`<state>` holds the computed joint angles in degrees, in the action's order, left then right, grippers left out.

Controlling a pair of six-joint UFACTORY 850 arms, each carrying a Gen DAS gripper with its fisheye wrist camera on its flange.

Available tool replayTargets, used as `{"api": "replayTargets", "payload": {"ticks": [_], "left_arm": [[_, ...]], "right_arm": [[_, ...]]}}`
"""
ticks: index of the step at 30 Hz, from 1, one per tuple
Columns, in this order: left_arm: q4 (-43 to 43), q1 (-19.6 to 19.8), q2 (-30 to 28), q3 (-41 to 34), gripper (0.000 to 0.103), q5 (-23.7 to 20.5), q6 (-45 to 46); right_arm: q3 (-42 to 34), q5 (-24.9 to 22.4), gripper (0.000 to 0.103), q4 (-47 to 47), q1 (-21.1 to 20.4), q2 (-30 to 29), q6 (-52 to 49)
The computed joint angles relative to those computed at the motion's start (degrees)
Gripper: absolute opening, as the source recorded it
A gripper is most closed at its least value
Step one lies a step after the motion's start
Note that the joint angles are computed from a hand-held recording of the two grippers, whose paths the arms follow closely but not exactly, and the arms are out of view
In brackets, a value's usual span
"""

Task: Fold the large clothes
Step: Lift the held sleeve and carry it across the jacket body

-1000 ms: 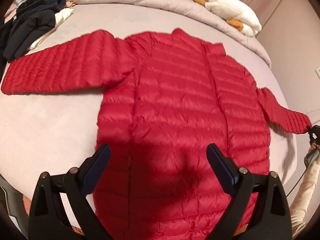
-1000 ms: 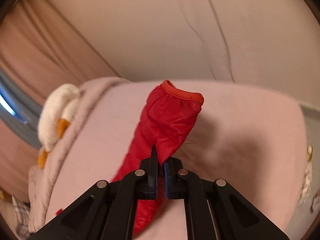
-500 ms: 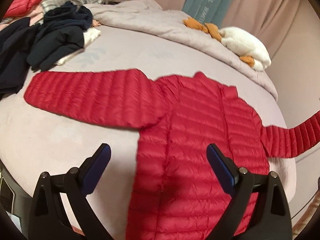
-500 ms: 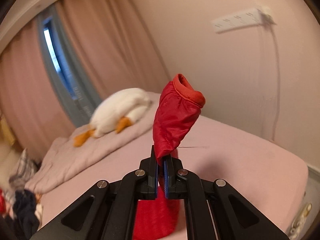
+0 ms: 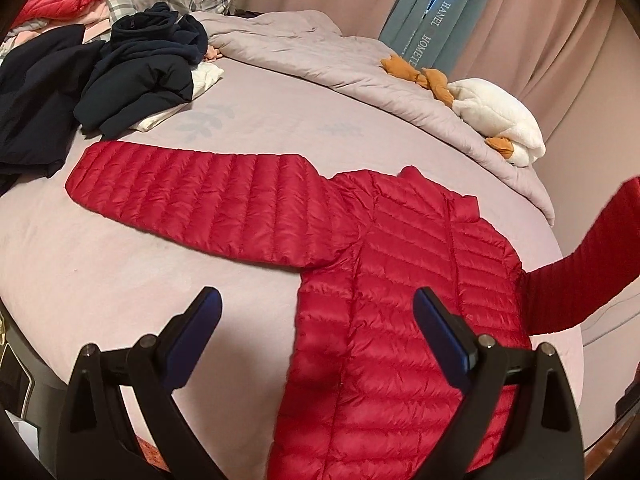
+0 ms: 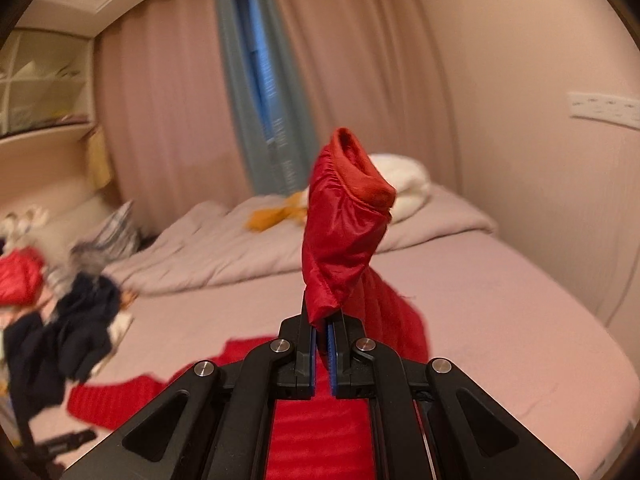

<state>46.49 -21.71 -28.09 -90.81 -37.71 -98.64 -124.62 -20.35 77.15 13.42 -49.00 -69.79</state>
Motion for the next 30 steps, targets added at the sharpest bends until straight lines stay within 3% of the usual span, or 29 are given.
{"api": "replayTargets", "payload": {"ticks": [13, 21, 30], "left_arm": [[2.09, -1.31, -1.19, -1.49, 0.096, -6.78, 1.37], [1.07, -0.99, -0.79, -0.09, 0.096, -5.84, 1.49], [-0.80, -0.49, -0.52, 1.03, 0.096, -4.89, 1.57]], "right_arm": [[-3.79, -17.01, 0.006, -19.84, 4.49, -3.83, 10.25], [-8.86, -24.86, 0.006, -33.51, 7.00, -8.58, 18.66], [-13.98, -29.94, 0.006, -43.85, 9.05, -12.66, 26.91]]}}
